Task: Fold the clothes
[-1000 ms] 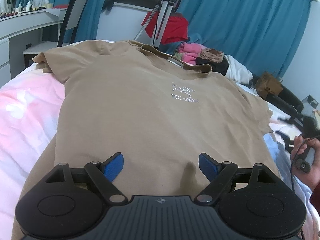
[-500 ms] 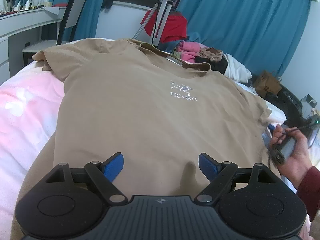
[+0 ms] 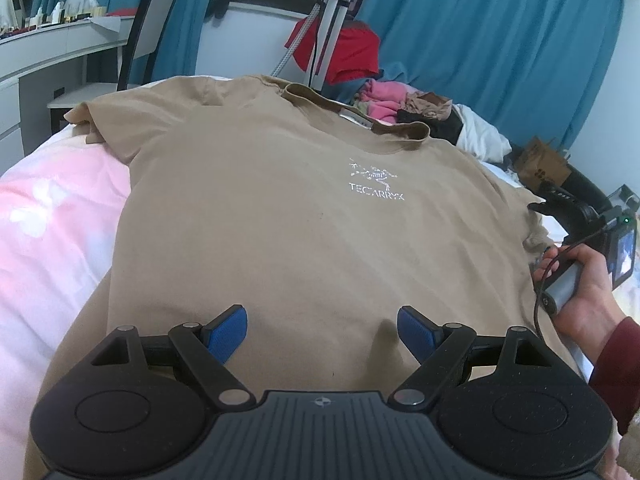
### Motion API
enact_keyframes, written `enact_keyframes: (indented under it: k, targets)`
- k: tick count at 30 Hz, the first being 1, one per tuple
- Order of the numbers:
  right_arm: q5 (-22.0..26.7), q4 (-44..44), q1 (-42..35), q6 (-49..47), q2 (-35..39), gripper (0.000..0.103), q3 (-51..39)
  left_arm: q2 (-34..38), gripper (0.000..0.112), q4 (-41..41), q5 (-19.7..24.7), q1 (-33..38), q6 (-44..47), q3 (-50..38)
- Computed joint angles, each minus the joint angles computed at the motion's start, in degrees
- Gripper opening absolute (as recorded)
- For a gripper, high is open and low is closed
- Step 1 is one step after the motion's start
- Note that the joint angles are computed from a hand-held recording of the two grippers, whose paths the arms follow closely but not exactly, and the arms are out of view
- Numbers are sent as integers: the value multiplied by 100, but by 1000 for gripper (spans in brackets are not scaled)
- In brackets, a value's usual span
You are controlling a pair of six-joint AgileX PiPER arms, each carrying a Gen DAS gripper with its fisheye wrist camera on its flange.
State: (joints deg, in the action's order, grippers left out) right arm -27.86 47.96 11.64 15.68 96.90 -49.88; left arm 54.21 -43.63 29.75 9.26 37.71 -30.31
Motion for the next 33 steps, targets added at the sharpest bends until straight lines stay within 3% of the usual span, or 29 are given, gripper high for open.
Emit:
enact_keyframes:
  k: [3,6,8,10,12,17,25,29,33]
  targets:
    - [141,218,50,-560,41,75,-143,-20,84,-55,57,71,57,3]
    - [289,501,123,-1249,60,77,-250,-57,84,-12,27,66,15,17]
    - [250,468,158,-1283,-4,54,-179,-64,84,46,-48,18,-81,18]
    - [333,721,129,-1475,-41,21,-225,-45,84,59,-63,45,-108,-12]
    - [240,999,195,-1732,-144,13,-212,-32,84,73,-47,106,-133,-57]
    - [-507,2961,870,-4066,-628,9,-458,-106,84,-23,240,453,-36,-251]
    - [-2143,4015,2438,-6750,-603,8,-1687,-237,84,-912,1521,1980,918,-683]
    - [-2352,4283,3250,-8095,17,8,-2762,-110,84,-1443,2320,3152,1512,-961]
    - [-1992,4982,3748,-9590,1030,8,-3990,86,84,-1602,2474,3842,1905,-1143]
